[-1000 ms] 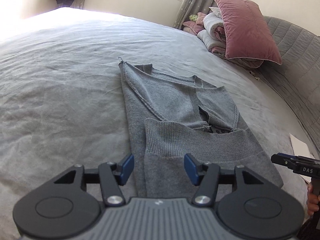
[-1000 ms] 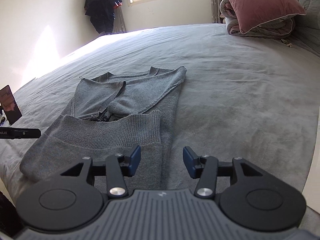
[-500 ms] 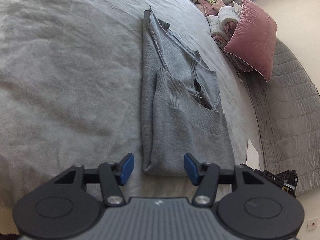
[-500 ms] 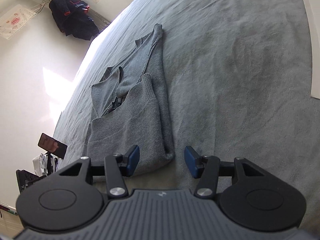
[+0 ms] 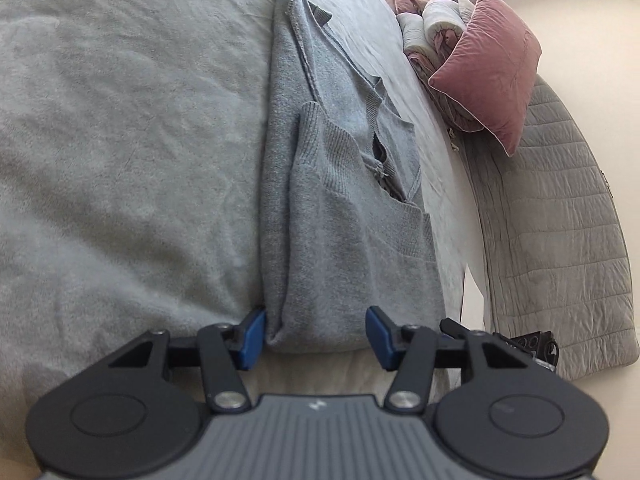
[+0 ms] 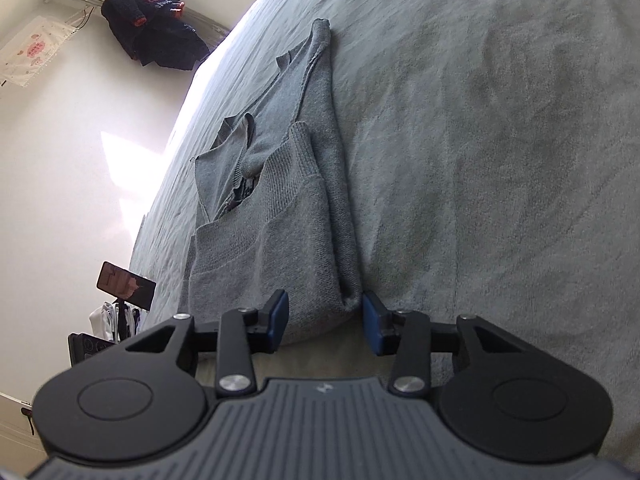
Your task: Fold clothes
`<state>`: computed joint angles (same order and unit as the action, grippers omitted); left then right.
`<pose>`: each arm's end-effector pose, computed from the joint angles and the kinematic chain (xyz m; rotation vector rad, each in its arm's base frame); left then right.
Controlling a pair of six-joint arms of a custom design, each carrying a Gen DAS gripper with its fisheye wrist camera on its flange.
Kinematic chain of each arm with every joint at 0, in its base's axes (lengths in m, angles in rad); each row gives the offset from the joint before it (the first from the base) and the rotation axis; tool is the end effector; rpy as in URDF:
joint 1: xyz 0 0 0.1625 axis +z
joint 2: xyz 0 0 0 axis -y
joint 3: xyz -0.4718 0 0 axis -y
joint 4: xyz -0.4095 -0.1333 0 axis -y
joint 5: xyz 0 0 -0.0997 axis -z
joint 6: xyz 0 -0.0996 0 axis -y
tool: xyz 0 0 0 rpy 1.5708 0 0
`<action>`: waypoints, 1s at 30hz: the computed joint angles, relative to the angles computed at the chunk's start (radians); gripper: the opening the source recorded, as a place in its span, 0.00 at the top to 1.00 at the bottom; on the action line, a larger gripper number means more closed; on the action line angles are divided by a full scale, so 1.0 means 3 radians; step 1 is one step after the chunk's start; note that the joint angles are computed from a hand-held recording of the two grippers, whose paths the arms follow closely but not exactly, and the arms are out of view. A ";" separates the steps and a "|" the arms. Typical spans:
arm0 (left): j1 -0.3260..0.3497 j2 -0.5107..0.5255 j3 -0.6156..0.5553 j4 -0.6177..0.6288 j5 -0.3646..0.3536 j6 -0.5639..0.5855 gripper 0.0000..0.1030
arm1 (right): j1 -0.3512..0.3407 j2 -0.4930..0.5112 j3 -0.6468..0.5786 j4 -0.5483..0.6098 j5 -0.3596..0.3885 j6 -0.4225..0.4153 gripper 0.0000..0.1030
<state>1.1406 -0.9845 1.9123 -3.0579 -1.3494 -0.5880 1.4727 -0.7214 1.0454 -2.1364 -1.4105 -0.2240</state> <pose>-0.1270 -0.6488 0.1983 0.3236 -2.9087 0.8920 0.0640 -0.8733 0.2721 -0.2177 2.9890 -0.3977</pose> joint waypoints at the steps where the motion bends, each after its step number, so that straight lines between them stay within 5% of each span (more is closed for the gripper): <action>1: 0.0007 0.0004 -0.0002 -0.0010 -0.0017 0.0019 0.51 | -0.0009 0.0013 -0.0024 0.0029 0.0028 0.0004 0.63; 7: 0.0018 0.0023 0.0029 -0.0127 -0.0041 0.0112 0.57 | -0.0038 0.0063 -0.0121 0.0170 0.0183 -0.0030 0.64; 11: 0.0008 0.0016 0.0011 -0.0029 0.0052 0.0104 0.78 | -0.0034 0.0090 -0.0188 0.0296 0.0195 -0.0067 0.71; 14: 0.0025 0.0007 0.0019 -0.0051 -0.0009 0.0074 0.84 | -0.0029 0.0095 -0.0222 0.0375 0.0194 -0.0129 0.75; 17: 0.0044 -0.0001 0.0029 -0.0085 -0.0083 0.0043 0.86 | -0.0032 0.0093 -0.0246 0.0428 0.0233 -0.0125 0.84; 30: 0.0102 0.0132 0.0165 -0.1265 -0.0483 -0.0485 0.89 | -0.0057 0.0136 -0.0425 0.0450 0.0930 0.0103 0.86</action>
